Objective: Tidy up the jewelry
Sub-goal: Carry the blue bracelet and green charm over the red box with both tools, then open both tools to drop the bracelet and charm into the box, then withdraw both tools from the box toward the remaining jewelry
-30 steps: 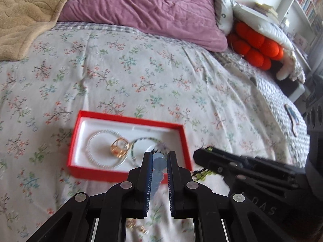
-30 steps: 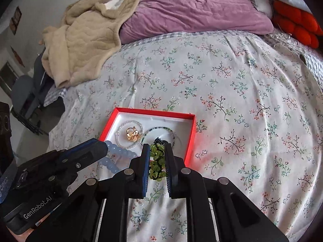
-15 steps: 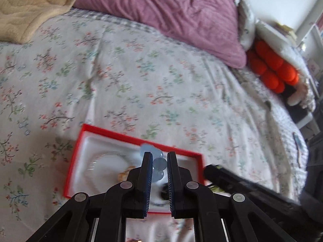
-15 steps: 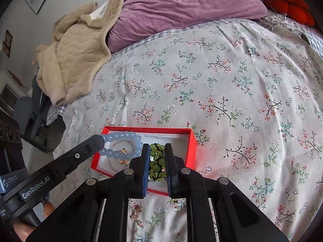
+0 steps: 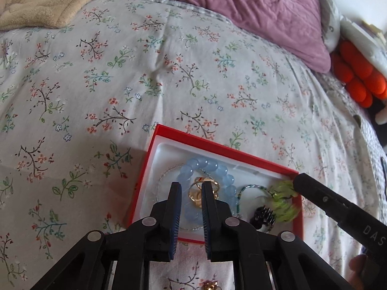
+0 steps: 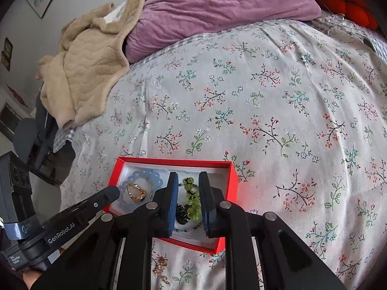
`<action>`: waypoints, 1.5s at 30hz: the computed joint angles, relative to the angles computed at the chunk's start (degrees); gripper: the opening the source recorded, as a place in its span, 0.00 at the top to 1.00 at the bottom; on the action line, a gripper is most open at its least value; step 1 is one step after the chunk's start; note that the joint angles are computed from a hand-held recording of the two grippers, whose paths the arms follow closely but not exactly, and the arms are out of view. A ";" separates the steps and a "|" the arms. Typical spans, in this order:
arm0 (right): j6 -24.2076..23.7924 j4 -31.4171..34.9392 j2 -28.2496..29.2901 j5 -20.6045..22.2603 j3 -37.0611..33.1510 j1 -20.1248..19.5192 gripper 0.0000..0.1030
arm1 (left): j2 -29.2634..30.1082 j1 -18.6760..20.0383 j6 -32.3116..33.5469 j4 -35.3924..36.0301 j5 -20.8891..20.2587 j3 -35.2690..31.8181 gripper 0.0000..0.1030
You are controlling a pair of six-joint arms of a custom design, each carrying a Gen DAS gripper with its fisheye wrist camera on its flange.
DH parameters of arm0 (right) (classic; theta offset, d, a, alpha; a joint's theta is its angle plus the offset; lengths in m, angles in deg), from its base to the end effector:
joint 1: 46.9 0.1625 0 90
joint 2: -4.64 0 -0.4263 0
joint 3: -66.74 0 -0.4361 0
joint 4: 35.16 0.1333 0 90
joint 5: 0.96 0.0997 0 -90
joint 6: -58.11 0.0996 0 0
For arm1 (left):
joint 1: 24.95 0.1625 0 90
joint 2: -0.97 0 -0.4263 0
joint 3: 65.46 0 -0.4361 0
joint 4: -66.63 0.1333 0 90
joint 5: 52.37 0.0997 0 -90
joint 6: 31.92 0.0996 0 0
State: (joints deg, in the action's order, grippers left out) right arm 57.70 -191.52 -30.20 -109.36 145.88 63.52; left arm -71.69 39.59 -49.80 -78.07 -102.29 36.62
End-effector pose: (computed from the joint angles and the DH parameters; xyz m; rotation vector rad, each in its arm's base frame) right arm 0.3711 -0.7047 0.0513 0.4235 -2.7980 0.6225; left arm -0.0924 -0.6533 0.3289 -0.0390 2.5237 -0.8631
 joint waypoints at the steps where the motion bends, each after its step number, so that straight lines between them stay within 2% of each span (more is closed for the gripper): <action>1: 0.04 0.04 -0.16 0.23 0.11 -0.02 0.58 | -0.17 -0.20 0.16 0.07 0.19 0.14 0.80; 3: -0.31 -0.73 -0.73 0.92 0.73 -0.01 0.45 | -0.65 -0.82 0.65 0.13 1.04 0.57 0.69; 7: -1.11 -1.06 -1.89 0.72 1.74 0.55 0.45 | -1.91 -2.03 1.11 1.12 2.60 1.56 0.59; 9: -1.22 -0.45 -2.47 0.05 2.24 0.88 0.45 | -2.78 -2.57 0.68 2.22 3.28 2.26 0.48; 11: -1.19 0.91 -3.01 -0.81 2.64 1.17 0.45 | -3.66 -3.14 0.34 3.67 4.30 3.02 0.43; 14: -1.39 2.82 -4.03 -2.14 3.53 1.46 0.42 | -4.90 -3.78 -0.47 5.60 5.51 4.15 0.31; 18: -1.54 4.17 -5.61 -4.29 5.37 1.70 0.30 | -6.79 -4.36 -2.48 8.12 6.24 5.81 0.17; 25: -0.02 5.90 -8.23 -8.82 8.88 2.18 0.18 | -9.52 -5.50 -5.85 13.45 8.43 8.28 0.09; 33: -1.34 5.47 -10.15 -14.33 12.58 3.18 0.06 | -11.63 -6.77 -7.53 18.95 10.97 10.97 0.04; 45: -4.79 7.37 -10.70 -18.61 16.43 3.99 0.06 | -13.76 -6.96 -7.34 22.88 11.13 14.13 0.04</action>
